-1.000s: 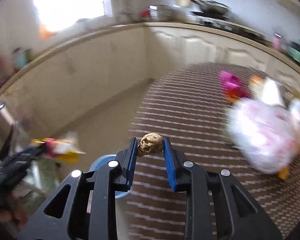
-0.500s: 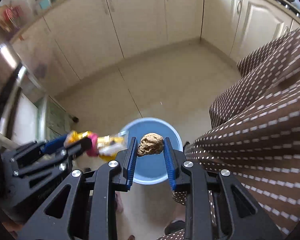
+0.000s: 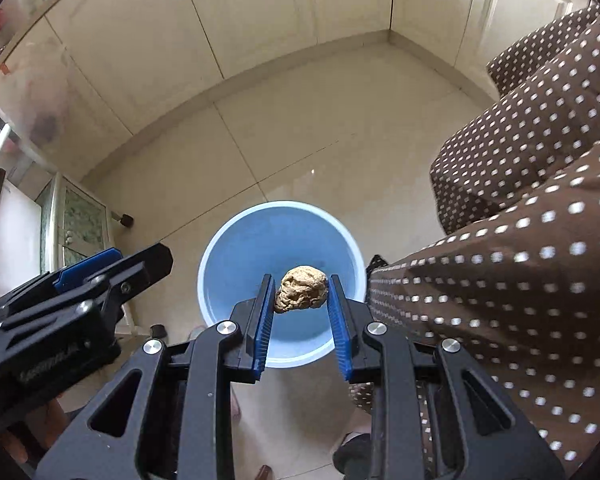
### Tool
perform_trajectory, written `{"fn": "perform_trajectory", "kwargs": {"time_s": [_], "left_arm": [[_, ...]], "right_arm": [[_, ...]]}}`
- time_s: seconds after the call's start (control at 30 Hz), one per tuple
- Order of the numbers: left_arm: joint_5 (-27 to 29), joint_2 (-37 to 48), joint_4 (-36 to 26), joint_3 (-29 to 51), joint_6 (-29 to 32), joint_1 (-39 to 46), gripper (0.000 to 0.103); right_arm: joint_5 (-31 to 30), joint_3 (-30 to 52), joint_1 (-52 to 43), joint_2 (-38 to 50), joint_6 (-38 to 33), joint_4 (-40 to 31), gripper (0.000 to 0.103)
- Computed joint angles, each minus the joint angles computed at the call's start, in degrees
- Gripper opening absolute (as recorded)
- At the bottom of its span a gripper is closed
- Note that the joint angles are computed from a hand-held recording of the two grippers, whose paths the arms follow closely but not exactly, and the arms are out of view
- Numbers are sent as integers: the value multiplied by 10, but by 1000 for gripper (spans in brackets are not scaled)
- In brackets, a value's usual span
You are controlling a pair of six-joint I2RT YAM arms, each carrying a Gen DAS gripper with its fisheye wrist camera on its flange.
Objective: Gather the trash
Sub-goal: 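Carry both items over the blue bucket and open both grippers, then move both tools back toward the table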
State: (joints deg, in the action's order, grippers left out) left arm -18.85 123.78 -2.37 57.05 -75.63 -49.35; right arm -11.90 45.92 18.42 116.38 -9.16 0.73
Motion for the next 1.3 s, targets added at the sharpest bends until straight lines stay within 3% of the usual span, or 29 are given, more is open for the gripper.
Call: {"fn": "perform_trajectory", "kwargs": {"time_s": [0.23,0.47,0.53,0.63,0.77,0.97,1.1,1.17,1.3], "left_arm": [[-18,-25,-28,-17,-16,0,62],[-44,-77,-59,-44,-29,-10,63],[-53,-92,-71,-45,-32,-14,63],[-69,-115,-98,-41,-41,-25,63],[-99,-163,-149,-30,-49,-48,64],[-178,-232,-266,29,-69,-115,64],[-242,-229,-358,129,-71,-178,66],[-263,-208,-399,193,-63,-206,66],[-290,-144,-447,334,-20,-250,66]], "right_arm": [[-22,24,18,30,25,9,26],[-40,20,20,-18,35,8,27],[-47,19,19,-33,36,4,38],[-46,10,17,-72,37,-6,40],[6,-39,22,-181,24,-9,41],[29,-108,-17,-428,4,-95,47],[-16,-111,-108,-583,-32,-200,51],[-76,-96,-197,-653,-70,-270,53],[-230,-49,-428,-702,-194,-383,57]]}}
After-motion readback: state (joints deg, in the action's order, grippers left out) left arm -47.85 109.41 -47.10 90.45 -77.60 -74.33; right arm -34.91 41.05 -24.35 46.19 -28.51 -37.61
